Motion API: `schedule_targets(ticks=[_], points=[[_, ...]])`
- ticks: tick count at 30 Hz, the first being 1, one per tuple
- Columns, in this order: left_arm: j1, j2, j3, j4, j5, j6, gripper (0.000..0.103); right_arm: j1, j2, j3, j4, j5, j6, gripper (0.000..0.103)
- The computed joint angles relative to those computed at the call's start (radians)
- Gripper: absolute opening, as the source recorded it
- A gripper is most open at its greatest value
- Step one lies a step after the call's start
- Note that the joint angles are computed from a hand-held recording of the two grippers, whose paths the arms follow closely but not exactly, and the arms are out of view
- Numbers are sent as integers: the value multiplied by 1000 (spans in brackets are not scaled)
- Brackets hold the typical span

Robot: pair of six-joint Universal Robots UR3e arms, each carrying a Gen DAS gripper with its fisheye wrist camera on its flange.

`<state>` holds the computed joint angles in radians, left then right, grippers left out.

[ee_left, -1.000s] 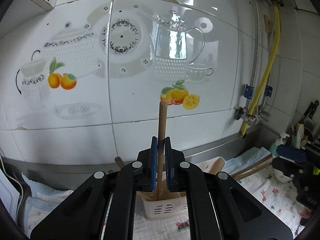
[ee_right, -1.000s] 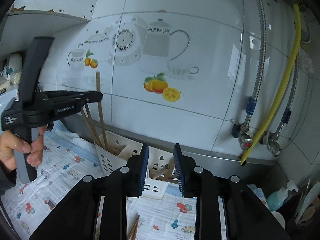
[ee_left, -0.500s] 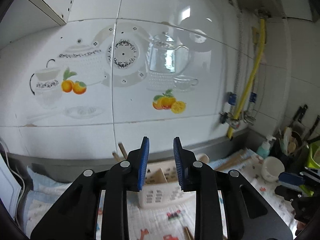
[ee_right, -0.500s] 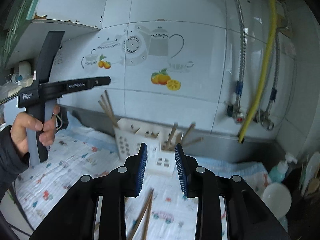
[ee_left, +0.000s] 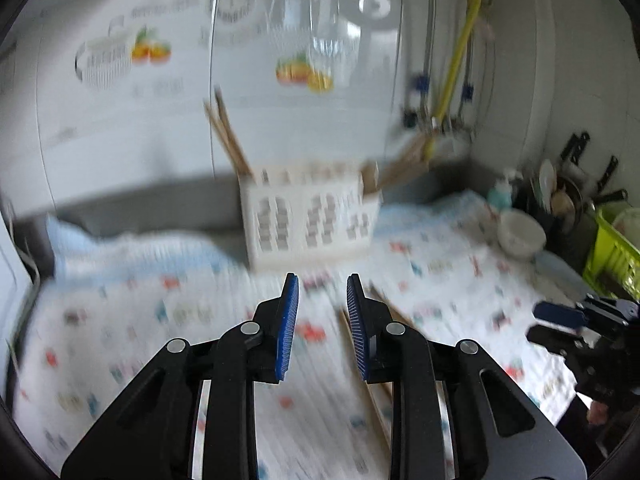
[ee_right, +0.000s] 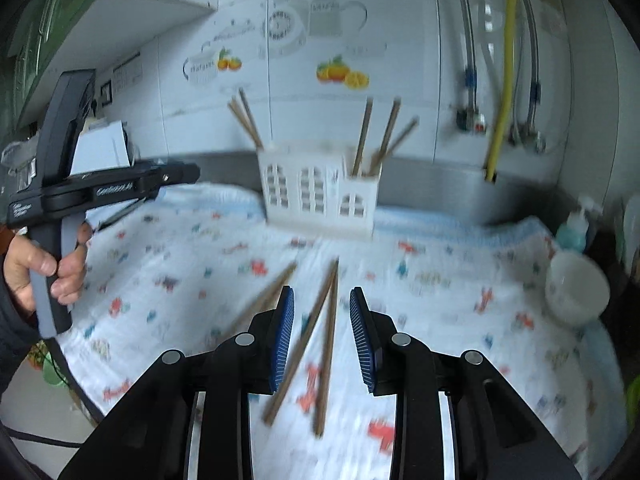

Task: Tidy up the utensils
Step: 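Lower the left tool onto a wooden chopstick and close it while the right tool grasps another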

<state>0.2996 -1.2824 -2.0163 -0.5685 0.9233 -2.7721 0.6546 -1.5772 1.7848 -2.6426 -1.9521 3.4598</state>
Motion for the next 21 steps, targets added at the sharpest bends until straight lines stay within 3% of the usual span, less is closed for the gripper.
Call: schedule_targets(ticks=[11,21], points=[[31,178,-282,-194,-25,142,25,-3,-5,173,-53,28,90,28],[-82,89,-354,-57,73,58,24,-31,20,205,-79,74,112,26]])
